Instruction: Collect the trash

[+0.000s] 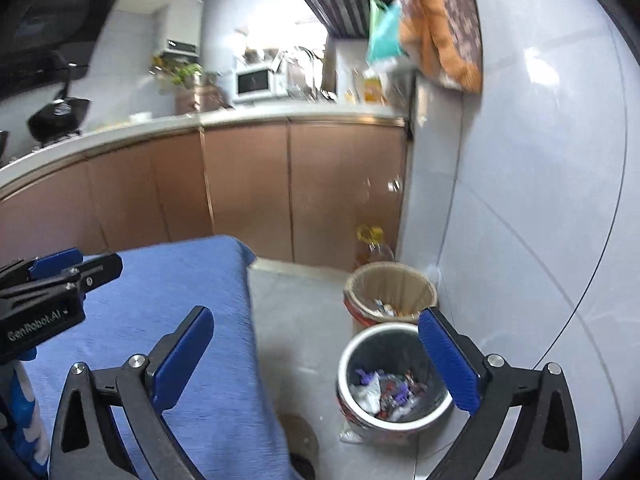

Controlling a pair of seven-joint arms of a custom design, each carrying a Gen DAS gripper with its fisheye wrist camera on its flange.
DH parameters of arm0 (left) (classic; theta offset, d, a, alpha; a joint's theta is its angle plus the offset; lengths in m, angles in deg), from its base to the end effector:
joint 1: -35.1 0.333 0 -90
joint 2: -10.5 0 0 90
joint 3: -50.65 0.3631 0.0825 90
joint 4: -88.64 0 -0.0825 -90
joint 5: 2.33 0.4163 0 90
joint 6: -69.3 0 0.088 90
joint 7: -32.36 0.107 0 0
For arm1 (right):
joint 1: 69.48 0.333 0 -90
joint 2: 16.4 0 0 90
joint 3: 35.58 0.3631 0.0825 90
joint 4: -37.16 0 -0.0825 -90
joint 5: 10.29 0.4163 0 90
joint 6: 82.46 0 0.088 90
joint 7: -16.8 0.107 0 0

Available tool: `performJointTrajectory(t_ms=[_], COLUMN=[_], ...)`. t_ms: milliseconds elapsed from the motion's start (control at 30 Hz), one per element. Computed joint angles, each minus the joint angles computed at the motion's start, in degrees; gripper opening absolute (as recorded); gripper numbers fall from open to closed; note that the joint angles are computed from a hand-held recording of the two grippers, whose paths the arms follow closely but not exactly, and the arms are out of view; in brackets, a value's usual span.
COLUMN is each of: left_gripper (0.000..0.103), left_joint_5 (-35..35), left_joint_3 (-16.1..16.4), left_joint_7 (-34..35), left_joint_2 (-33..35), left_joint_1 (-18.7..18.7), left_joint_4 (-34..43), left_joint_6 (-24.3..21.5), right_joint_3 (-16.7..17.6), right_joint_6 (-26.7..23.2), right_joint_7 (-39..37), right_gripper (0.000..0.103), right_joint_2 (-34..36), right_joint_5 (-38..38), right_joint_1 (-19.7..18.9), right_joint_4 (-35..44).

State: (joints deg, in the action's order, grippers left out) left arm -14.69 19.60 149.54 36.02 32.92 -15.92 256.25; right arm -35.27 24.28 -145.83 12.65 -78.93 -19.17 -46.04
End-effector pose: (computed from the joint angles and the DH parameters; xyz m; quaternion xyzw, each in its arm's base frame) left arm 0.6561 -0.3283 0.4674 -0.3833 0.7744 -0.4473 0.2309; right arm 0.5389 0.5420 0.4593 -0.4163 0.7374 -0.4619 0.2637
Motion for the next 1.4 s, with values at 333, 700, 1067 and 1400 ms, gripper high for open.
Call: performJointTrajectory(t_ms=[333,700,1067,1400], left_gripper=[0.061,0.071,0.071,0.071], left_joint_5=[0.71,-7.52,-11.89,-8.93], left_joint_3=[10.73,20.1,19.68,19.13], left_joint_7=[-8.75,-8.02,-3.44,-6.26], left_joint_2=[-8.78,-12.93,-14.75,-16.38], left_joint_1=[-3.95,-11.54,-12.07,-10.53], left_joint_4=[-10.76,-15.75,-19.24,-21.31], left_joint_6=[11.84,19.54,26.03,27.34], right_joint_3=[-2.17,-5.13,-6.48,-6.15], right_joint_6=[-5.33,-7.01,-8.0,-9.2], right_joint_7=[-6.04,-8.42,-8.36,-6.77], right_gripper=[0.103,0.103,0.103,0.103], right_joint_2=[6.4,9.76,10.39,9.46], right_joint_5=[-3.03,-3.64,-5.02,-6.2], right_joint_1=[6.44,10.68,12.88,13.48], right_joint_4=[10.94,16.7,17.86,16.64])
